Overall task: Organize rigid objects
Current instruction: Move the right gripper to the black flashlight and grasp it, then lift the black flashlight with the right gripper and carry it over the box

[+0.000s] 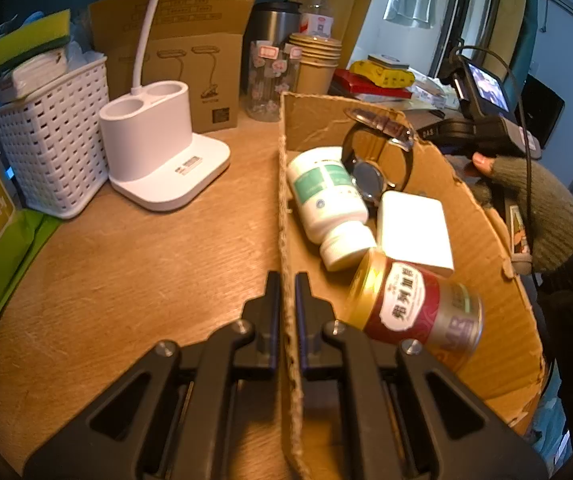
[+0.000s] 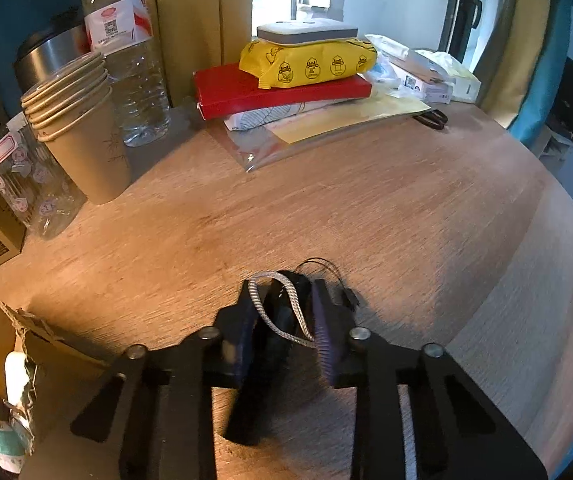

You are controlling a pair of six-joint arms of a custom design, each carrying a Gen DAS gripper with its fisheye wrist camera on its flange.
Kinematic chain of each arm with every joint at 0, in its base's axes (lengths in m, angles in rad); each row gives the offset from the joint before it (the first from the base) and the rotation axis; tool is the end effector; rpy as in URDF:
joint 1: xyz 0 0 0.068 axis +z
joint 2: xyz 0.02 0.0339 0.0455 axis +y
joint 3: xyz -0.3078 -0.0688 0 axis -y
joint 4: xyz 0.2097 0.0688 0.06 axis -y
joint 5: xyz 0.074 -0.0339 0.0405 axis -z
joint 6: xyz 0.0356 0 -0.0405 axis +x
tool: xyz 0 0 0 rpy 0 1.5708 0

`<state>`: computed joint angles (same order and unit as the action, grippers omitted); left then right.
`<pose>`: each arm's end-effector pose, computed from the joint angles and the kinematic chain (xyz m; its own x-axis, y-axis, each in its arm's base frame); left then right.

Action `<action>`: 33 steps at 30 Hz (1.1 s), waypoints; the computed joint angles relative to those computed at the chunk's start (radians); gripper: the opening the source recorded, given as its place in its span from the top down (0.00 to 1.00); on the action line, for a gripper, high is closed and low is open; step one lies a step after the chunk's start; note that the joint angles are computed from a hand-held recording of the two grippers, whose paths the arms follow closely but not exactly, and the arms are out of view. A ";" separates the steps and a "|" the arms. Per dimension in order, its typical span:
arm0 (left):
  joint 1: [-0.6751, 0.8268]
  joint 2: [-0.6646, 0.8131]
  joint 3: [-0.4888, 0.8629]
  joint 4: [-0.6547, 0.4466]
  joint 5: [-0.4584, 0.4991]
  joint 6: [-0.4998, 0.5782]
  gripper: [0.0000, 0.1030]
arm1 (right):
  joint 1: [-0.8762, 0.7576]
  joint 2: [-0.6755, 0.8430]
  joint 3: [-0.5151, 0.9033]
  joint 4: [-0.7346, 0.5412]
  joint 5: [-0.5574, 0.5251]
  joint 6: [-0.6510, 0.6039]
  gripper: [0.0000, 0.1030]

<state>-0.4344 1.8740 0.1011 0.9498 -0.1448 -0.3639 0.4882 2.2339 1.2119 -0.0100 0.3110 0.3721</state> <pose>0.1862 -0.0807 0.1097 -0.7382 -0.0458 -0.6731 0.0693 0.9873 -0.1431 0.3808 0.1899 0.1159 -0.8181 -0.0426 -0.5735 -0.0112 0.9982 -0.0581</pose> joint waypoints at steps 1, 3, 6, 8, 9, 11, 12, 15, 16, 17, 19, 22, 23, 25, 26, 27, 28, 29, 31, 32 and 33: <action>0.000 0.000 0.000 0.000 0.000 0.000 0.93 | -0.002 -0.004 -0.007 0.006 -0.010 -0.003 0.79; 0.000 0.000 0.000 0.000 0.000 0.000 0.93 | -0.002 -0.012 -0.024 0.020 -0.021 -0.011 0.79; 0.000 0.000 0.000 0.000 0.000 0.000 0.93 | -0.002 -0.023 -0.046 0.039 -0.028 -0.016 0.79; 0.000 0.000 0.000 0.001 0.000 0.000 0.93 | -0.002 -0.033 -0.061 0.054 -0.034 -0.024 0.79; 0.000 0.000 0.000 0.001 0.000 0.000 0.93 | -0.001 -0.039 -0.069 0.059 -0.035 -0.029 0.79; -0.001 0.000 0.000 0.001 -0.001 0.000 0.93 | 0.002 -0.054 -0.084 0.070 -0.035 -0.035 0.79; -0.001 0.000 0.000 0.001 -0.001 0.000 0.92 | 0.003 -0.061 -0.092 0.074 -0.036 -0.037 0.79; -0.002 -0.008 0.001 -0.008 -0.006 0.002 0.92 | 0.005 -0.085 -0.123 0.089 -0.040 -0.035 0.79; -0.003 -0.012 0.002 -0.011 -0.006 0.001 0.92 | 0.005 -0.091 -0.133 0.095 -0.042 -0.035 0.79; -0.003 -0.012 0.001 -0.011 -0.007 0.002 0.92 | 0.006 -0.099 -0.145 0.100 -0.042 -0.033 0.79; -0.004 -0.015 0.000 -0.013 -0.010 0.002 0.92 | 0.009 -0.120 -0.175 0.118 -0.045 -0.029 0.79; -0.004 -0.019 0.001 -0.017 -0.011 0.002 0.92 | 0.021 -0.162 -0.221 0.142 -0.039 -0.021 0.79; -0.004 -0.019 0.001 -0.017 -0.011 0.002 0.92 | 0.026 -0.176 -0.237 0.151 -0.035 -0.019 0.79; -0.005 -0.019 0.001 -0.018 -0.011 0.001 0.92 | 0.039 -0.210 -0.273 0.170 -0.027 -0.017 0.79; -0.005 -0.019 0.001 -0.018 -0.011 0.001 0.92 | 0.045 -0.226 -0.288 0.178 -0.023 -0.016 0.79; -0.004 -0.019 0.002 -0.018 -0.010 0.002 0.92 | 0.052 -0.249 -0.310 0.189 -0.021 -0.014 0.79; -0.005 -0.019 0.001 -0.017 -0.011 0.001 0.92 | 0.058 -0.264 -0.322 0.193 -0.017 -0.013 0.79; -0.005 -0.019 0.001 -0.017 -0.011 0.001 0.92 | 0.062 -0.280 -0.336 0.199 -0.014 -0.011 0.79; -0.003 -0.019 0.002 -0.017 -0.009 0.002 0.92 | 0.075 -0.317 -0.367 0.210 -0.010 -0.010 0.79; -0.005 -0.019 0.001 -0.016 -0.011 0.001 0.92 | 0.078 -0.330 -0.377 0.212 -0.010 -0.011 0.79; -0.005 -0.021 -0.002 -0.014 -0.012 0.001 0.92 | 0.084 -0.348 -0.390 0.214 -0.007 -0.011 0.79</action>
